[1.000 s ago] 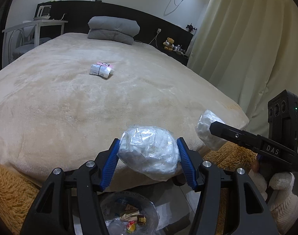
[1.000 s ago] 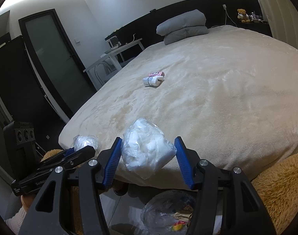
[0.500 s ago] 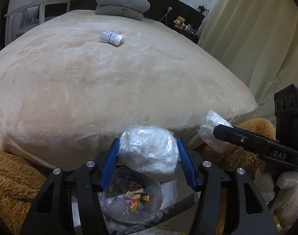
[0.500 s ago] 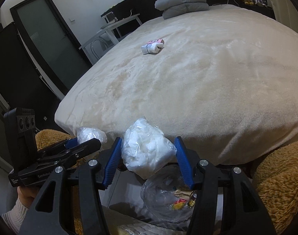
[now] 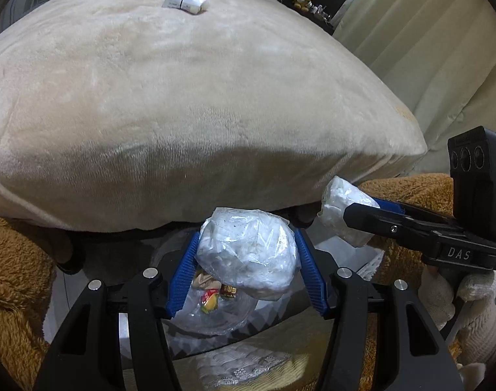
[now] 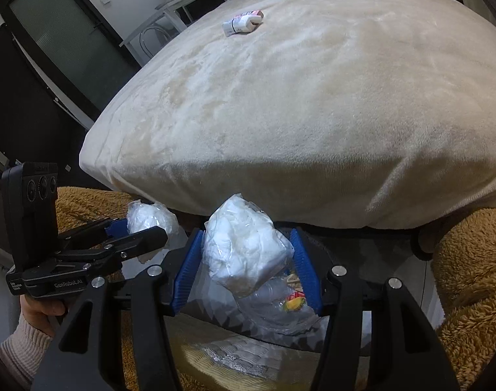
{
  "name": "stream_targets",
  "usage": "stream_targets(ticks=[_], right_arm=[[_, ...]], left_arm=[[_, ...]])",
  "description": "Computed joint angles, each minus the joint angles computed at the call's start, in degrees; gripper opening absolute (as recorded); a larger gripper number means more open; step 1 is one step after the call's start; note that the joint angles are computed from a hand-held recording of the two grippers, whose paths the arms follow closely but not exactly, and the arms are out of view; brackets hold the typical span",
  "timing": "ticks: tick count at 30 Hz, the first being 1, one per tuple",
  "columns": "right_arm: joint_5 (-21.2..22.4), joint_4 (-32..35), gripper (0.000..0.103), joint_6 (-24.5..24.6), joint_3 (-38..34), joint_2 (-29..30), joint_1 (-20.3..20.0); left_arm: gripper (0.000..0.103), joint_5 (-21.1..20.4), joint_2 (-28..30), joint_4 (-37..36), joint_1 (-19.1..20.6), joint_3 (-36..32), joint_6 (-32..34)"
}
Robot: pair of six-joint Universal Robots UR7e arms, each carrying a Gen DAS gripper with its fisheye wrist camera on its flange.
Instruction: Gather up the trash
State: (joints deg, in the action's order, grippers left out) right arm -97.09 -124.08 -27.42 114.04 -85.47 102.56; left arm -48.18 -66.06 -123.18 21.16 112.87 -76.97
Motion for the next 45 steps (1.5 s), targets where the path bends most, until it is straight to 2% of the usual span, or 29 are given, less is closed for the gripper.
stream_targets(ticks=[15, 20, 26, 37, 39, 40, 41, 45], right_arm=[[-8.2, 7.6, 0.055, 6.1, -3.3, 5.8, 0.5], [-11.2, 10.3, 0.055, 7.9, -4.3, 8.1, 0.7], [-11.9, 11.7, 0.055, 9.0, -4.9, 9.2, 0.5], [-11.5, 12.8, 0.056, 10.0, -5.7, 9.5, 0.4], [-11.3, 12.6, 0.060, 10.6, -5.7, 9.5, 0.3], [-11.3, 12.3, 0.066, 10.9, -5.7, 9.4, 0.3], [-11.2, 12.0, 0.067, 11.1, -5.7, 9.4, 0.3], [-10.9, 12.0, 0.068, 11.6, -5.9, 9.4, 0.2]], left_arm=[[0.057, -9.4, 1.9, -1.2, 3.9, -0.4, 0.9], [0.057, -12.4, 3.4, 0.8, 5.2, -1.7, 1.2], [0.057, -15.3, 4.8, 1.6, 6.4, -2.7, 2.2], [0.057, -16.3, 5.3, 2.7, 6.7, -3.2, 2.6], [0.059, -17.3, 5.7, 3.0, 7.0, -3.6, 3.4], [0.070, -17.9, 6.2, 3.8, 7.2, -4.2, 3.9], [0.077, -17.8, 6.7, 5.1, 7.1, -4.9, 4.1], [0.080, -16.7, 6.8, 7.0, 6.7, -5.4, 3.4]])
